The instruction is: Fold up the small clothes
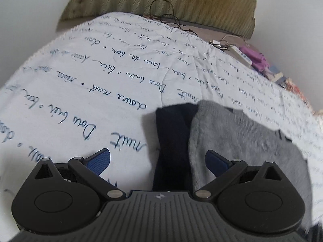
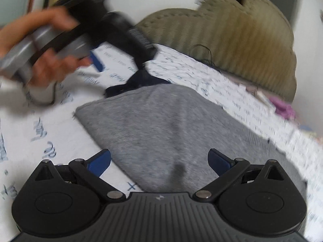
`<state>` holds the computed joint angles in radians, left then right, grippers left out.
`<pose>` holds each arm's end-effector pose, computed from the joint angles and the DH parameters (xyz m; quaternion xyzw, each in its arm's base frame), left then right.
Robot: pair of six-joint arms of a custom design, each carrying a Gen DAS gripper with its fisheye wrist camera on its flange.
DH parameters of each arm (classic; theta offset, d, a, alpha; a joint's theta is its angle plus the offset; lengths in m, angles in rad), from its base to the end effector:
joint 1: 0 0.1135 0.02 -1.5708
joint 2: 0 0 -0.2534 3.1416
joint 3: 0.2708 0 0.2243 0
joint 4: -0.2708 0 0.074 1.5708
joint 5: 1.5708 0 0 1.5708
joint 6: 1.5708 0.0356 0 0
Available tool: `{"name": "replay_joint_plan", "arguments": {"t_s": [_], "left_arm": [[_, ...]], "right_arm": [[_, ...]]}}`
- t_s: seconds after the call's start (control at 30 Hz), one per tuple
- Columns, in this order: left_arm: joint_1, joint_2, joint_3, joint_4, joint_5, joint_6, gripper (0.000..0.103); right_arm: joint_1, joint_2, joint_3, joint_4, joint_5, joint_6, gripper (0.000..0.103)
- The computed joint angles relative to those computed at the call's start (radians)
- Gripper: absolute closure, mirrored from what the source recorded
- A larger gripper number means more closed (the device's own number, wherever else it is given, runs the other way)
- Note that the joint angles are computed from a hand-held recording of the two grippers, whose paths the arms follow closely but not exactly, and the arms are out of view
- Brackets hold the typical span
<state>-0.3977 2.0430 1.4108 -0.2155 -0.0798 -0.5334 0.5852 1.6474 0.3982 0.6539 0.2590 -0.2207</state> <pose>0.3860 -0.1591 0.1778 -0.0774 0.9315 -0.1253 0.3326 0.2171 0.1329 0.1193 -0.2878 0.8296 -0.0280 0.4777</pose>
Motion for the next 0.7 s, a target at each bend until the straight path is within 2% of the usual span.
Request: {"name": "replay_joint_plan", "arguments": {"t_s": [0.07,0.13,0.23,0.43,0.6,0.63,0.67,0.7], "left_arm": [[0.025,0.045,0.057,-0.021,0.059,0.014,0.003],[0.053,0.087,0.101,-0.015,0.164,0.039,0.002],[0.075,0.156,0.179,-0.025,0.250,0.033,0.002],[0.094,0.271,0.320,-0.029,0.340,0.012,0.002],[0.087,0.366,0.465,-0.056,0.403,0.022,0.004],[0.084,0.383,0.488,-0.055,0.411,0.014,0.008],[0.083,0.396,0.505,-0.049,0.425,0.006,0.011],[0.084,0.417,0.534,-0.051,0.447,-0.007,0.019]], "right_arm": [[0.065,0.054,-0.002,0.066,0.087,-0.045,0.000],[0.107,0.112,0.008,0.119,0.148,-0.082,0.000],[0.150,0.192,0.043,0.178,0.222,-0.115,0.000],[0.189,0.337,0.151,0.264,0.332,-0.196,0.001],[0.191,0.408,0.247,0.281,0.343,-0.273,0.002],[0.187,0.414,0.261,0.277,0.331,-0.281,0.007],[0.184,0.414,0.270,0.265,0.316,-0.283,0.017],[0.179,0.414,0.280,0.253,0.299,-0.284,0.024]]}}
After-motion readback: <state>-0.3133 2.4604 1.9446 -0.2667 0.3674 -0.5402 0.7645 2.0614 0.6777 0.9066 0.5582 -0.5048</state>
